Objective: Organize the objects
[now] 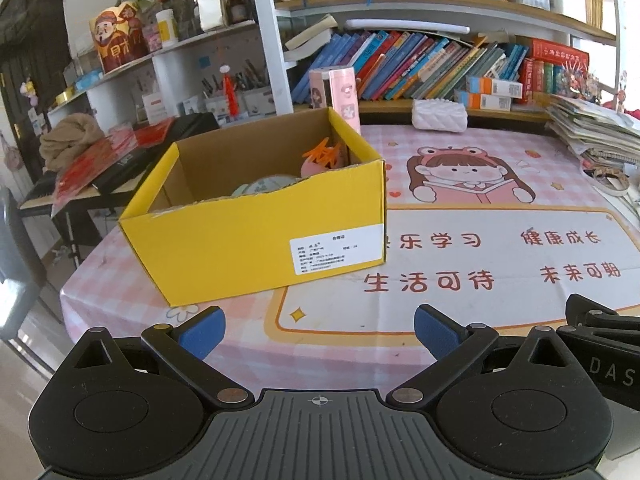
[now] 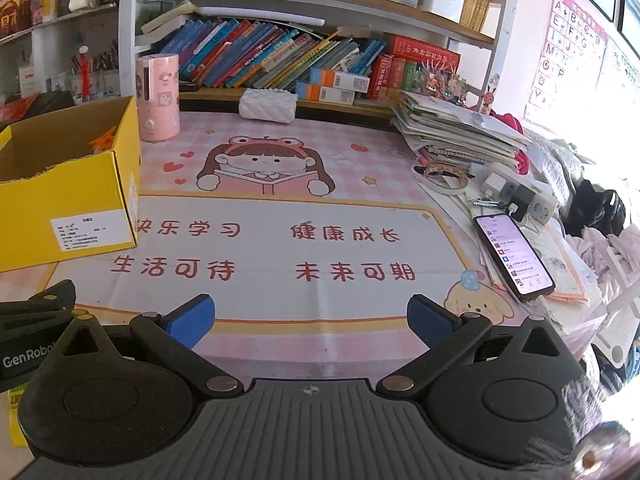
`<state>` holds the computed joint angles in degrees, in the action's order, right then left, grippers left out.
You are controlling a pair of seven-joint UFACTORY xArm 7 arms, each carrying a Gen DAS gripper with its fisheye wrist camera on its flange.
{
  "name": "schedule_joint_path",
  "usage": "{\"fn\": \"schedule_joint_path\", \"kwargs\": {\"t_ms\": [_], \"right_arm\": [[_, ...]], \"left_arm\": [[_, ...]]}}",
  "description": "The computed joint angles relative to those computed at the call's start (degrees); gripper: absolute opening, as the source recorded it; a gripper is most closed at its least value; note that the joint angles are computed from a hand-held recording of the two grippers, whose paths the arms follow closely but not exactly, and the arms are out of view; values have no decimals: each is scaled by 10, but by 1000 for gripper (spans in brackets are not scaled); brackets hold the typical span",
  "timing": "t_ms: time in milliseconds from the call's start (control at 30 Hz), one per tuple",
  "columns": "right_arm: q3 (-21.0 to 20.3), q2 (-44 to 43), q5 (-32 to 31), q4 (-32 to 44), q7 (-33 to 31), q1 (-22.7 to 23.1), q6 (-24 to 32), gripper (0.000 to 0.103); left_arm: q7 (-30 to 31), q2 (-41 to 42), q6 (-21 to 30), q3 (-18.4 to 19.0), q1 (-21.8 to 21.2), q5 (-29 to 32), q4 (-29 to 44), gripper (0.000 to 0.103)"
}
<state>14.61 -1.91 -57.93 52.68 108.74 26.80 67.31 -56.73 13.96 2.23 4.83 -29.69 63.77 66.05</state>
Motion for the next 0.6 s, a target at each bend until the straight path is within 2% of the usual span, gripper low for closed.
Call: {"fn": "schedule_joint_path", "kwargs": {"t_ms": [200,333,600], "right_arm": [[0,0,5,1,-2,0,5,103],[0,4,12,4,-5,1,10,103],[-2,7,12,6,-7,4,12,103]], "left_arm": [[27,-1,-9,-4,6,-26,-6,102],[16,-2,-15,13,-9,-15,-7,102],[16,-5,-14,14,-9,-20,-9,102]]}}
